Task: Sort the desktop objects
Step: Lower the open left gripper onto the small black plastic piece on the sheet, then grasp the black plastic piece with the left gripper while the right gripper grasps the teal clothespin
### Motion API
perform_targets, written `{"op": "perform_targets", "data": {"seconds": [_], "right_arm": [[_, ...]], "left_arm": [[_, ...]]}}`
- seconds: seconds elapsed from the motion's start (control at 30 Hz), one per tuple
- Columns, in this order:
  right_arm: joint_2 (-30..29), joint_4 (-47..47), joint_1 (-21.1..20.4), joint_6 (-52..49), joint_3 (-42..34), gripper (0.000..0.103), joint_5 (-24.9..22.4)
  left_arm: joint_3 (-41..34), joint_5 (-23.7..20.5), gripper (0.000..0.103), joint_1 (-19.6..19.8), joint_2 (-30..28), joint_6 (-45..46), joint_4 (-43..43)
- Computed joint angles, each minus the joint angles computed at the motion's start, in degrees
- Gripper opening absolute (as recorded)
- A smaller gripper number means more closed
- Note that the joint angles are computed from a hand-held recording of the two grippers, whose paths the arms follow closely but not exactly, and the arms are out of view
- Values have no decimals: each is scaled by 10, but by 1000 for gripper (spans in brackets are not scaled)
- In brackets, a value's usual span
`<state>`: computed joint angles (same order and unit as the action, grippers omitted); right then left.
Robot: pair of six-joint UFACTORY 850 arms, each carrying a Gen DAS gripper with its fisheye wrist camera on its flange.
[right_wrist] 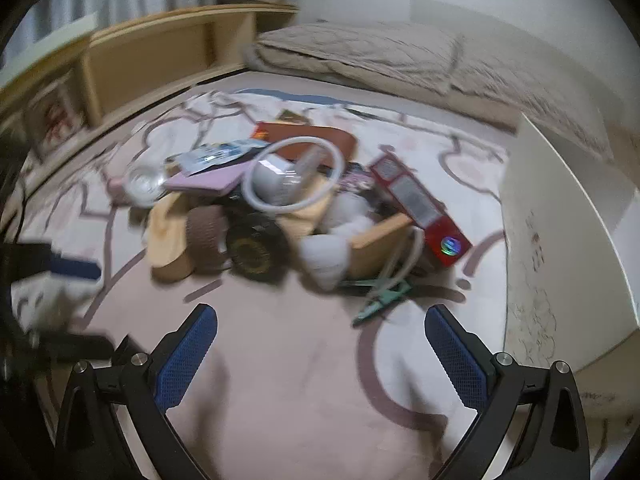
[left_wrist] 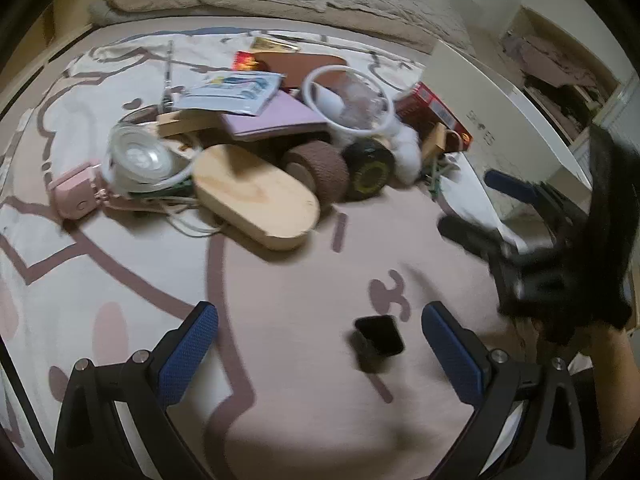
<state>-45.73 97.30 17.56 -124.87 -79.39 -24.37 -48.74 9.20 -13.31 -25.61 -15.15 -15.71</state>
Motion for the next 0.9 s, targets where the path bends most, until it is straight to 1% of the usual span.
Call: {"op": "perform_targets", "data": {"seconds": [0.07,0.13,0.17,0.23,0.27,0.33,0.4,0.47,0.5,0.57,0.63,0.7,0.73,0.87,0.9], "right_arm": [[-9,-19,-1,41,-15,103,11],[-14,-11,-3,47,-24,103,14],[-17,-15,-4,53,-29,103,15],[-23,-23,-5,63,-37,103,13],[-25,-26,-5,66,-39,103,13],[-28,-29,-3,66,-43,103,20],[-32,-36,-3,76,-47,103,19],[-37,-57,-4,100,-55,88,12],[-39,-71,-3,115,-59,78,18],[-42,-80,-1,128,-64,75,32],[-45,-100,0,146,-67,60,34],[-47,-135,3,179,-70,56,42],[-49,-149,3,191,-72,52,42],[-56,-207,7,255,-83,41,53],[-58,-220,8,273,-86,34,62]], "left_arm": [[0,13,101,-7,-1,27,-24],[0,23,99,-13,-2,32,-27],[0,26,92,-15,-3,27,-21],[-3,27,83,-18,-6,38,-29],[-5,25,81,-19,-8,38,-27],[-8,21,76,-18,-11,-2,15],[-11,18,71,-15,-14,-71,85],[-11,18,65,-13,-16,-129,145],[-11,18,63,-13,-16,-154,171],[-10,19,54,-12,-17,-201,217],[-12,19,51,-10,-19,-252,270],[-13,19,46,-11,-19,-269,290],[-13,20,44,-11,-20,-281,303],[-14,23,37,-11,-21,-314,340],[-14,24,37,-11,-21,-317,342]]}}
